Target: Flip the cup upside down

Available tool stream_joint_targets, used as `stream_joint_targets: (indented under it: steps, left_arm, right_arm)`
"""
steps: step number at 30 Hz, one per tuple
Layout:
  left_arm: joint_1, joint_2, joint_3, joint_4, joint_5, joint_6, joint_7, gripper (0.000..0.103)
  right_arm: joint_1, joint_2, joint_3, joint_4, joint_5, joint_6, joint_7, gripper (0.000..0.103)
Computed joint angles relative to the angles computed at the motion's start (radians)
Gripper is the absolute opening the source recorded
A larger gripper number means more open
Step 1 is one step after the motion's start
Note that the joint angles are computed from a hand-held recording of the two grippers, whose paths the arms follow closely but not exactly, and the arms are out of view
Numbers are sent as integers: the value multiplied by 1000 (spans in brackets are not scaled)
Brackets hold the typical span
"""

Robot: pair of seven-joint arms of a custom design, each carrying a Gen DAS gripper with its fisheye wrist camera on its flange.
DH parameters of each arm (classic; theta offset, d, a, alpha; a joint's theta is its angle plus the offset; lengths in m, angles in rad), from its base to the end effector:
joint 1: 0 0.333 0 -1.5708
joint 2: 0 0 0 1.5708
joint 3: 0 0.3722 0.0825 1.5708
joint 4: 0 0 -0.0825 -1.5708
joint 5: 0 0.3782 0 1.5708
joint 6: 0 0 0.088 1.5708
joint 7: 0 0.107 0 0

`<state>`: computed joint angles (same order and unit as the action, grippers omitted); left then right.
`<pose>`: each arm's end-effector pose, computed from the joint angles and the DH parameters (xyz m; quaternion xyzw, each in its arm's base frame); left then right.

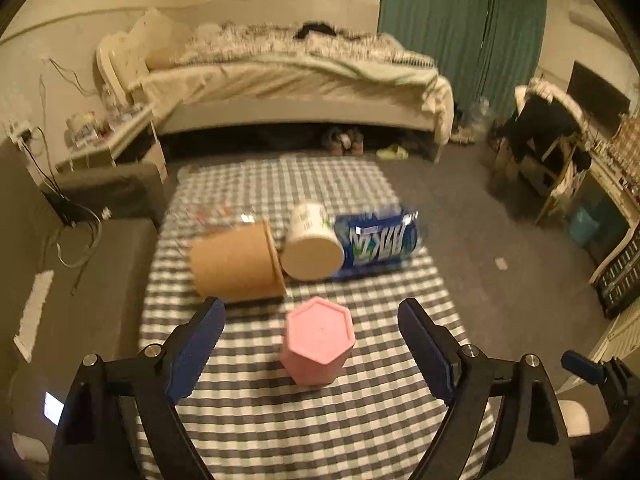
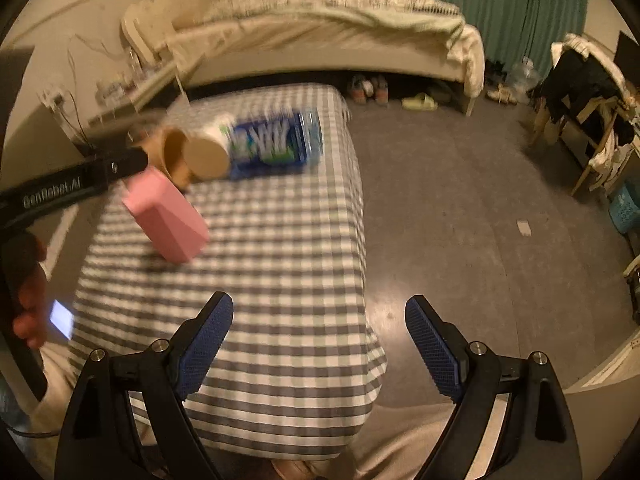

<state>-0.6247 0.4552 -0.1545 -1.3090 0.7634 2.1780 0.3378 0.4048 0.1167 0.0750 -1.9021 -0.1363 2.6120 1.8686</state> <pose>0.5711 -0.4867 0.5882 -0.7109 0.5983 -0.2591 0.2637 0.5626 0.2935 0.5641 -0.7619 0.5764 -0.1552 0.2515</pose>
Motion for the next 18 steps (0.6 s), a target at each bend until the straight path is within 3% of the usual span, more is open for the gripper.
stream_joint_targets:
  steps: [4,8,16,18]
  left_arm:
    - [-50,-109,14,-90,146,-53,-82,99]
    - [-63,-207,-22,-183,269,-127,-157,99]
    - [-15,-336,-119,-344,348,-220,-324,100]
    - [0,-355,-141,-379,354,-226,-362,100]
  right_arm:
    - [11,-67,-2,-49,-84,93,111,88]
    - [1,-123,24,-82,-187,170,214,88]
    - [-29,-159,84,-100,-321,268,324,89]
    - [-36,-158,96,-100,-404,288,388,94]
